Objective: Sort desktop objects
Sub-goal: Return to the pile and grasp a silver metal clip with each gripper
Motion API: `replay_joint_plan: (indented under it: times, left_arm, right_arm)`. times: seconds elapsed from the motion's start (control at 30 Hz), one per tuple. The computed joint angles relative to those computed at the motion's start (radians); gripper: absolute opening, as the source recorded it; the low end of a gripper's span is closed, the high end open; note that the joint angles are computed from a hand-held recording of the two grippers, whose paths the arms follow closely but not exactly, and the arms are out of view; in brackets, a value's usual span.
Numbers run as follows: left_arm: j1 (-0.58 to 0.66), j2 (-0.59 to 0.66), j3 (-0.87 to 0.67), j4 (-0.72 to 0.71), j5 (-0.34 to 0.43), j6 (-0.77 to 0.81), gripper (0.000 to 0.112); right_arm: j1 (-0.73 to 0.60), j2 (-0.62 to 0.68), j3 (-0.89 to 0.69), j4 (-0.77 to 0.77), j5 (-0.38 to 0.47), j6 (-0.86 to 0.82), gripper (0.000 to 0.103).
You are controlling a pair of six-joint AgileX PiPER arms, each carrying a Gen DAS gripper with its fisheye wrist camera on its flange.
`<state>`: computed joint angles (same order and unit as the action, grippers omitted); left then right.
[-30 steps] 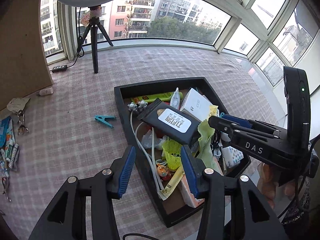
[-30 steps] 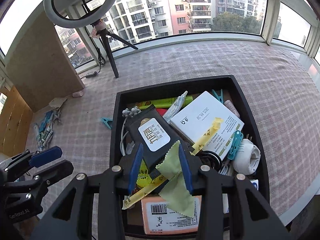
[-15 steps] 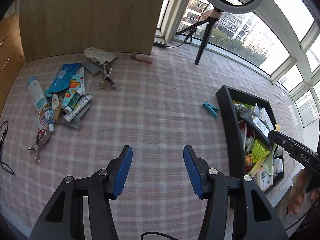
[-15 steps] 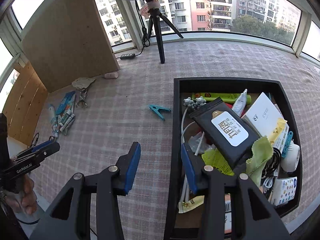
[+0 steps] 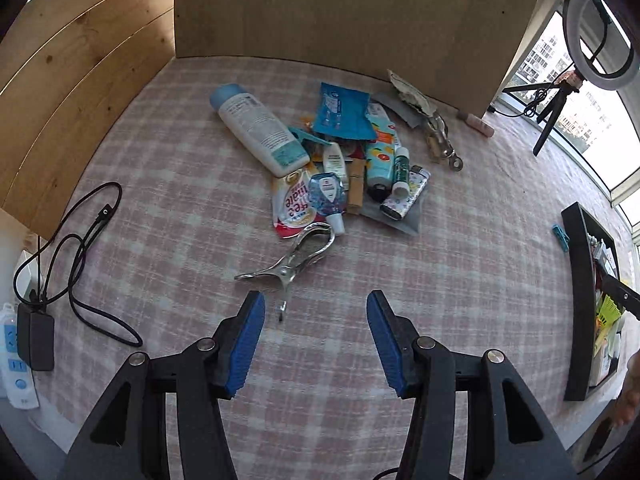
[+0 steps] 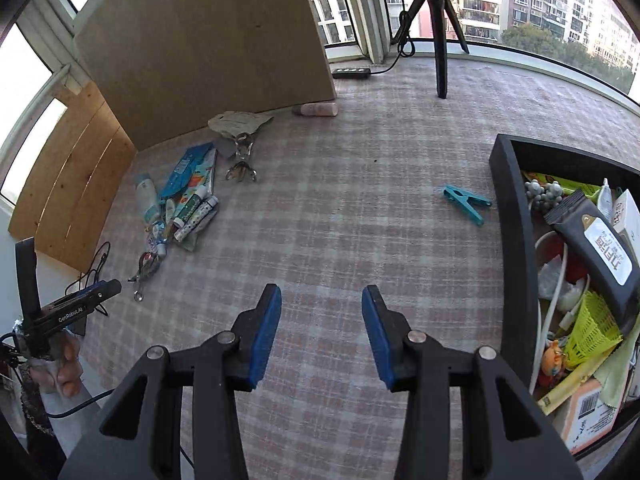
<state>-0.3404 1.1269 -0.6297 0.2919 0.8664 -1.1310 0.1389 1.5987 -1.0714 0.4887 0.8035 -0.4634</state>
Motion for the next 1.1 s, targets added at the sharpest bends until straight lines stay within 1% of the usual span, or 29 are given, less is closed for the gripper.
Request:
replay_joint_plan:
  times: [0.13,0.23,0.33,0.47,0.57,0.63,0.7,0.77,0.83,0.93,1.03,1.1]
  left_arm:
    - [0.076,0.007,0.037,-0.027,-0.035,0.143,0.051]
    - [0.117,0.017,0.054,-0.05,-0.076,0.219,0.051]
    - [0.147,0.051,0.054,-0.064,-0.118,0.286,0.051]
    - [0.191,0.079,0.054,-0.096,-0.158,0.372,0.051]
    - [0.2,0.063,0.067,-0.098,-0.17,0.403,0.046]
    - [0.197,0.053,0.084,-0.105,-0.175,0.418,0.038]
    - [0.205,0.051,0.102,-0.132,-0.185,0.444,0.032]
    - [0.211,0.066,0.115,-0.157,-0.205,0.467,0.03]
    - [0.198,0.092,0.116,-0.146,-0.216,0.452,0.029]
    - [0.19,0.106,0.098,-0.088,-0.218,0.389,0.029]
    - [0.271,0.127,0.064,-0.141,-0.237,0.497,0.029]
    - [0.323,0.149,0.035,-0.188,-0.23,0.578,0.027]
  right_arm:
    - [0.126,0.048,-0.042,-0.02,-0.032,0.11,0.041]
    - [0.173,0.081,-0.085,-0.043,-0.043,0.182,0.041]
    - [0.182,0.134,-0.162,-0.039,-0.005,0.229,0.041]
    - [0.224,0.197,-0.285,-0.119,0.022,0.321,0.041]
    - [0.252,0.236,-0.359,-0.153,0.04,0.356,0.041]
    - [0.272,0.265,-0.401,-0.187,0.044,0.377,0.041]
    - [0.284,0.306,-0.45,-0.21,0.058,0.388,0.04]
    - [0.291,0.355,-0.51,-0.223,0.081,0.398,0.039]
    - [0.297,0.406,-0.578,-0.23,0.107,0.405,0.037]
    - [0.31,0.48,-0.683,-0.25,0.146,0.414,0.033]
    - [0.326,0.56,-0.803,-0.283,0.193,0.427,0.033]
    - [0.329,0.611,-0.878,-0.286,0.226,0.431,0.033]
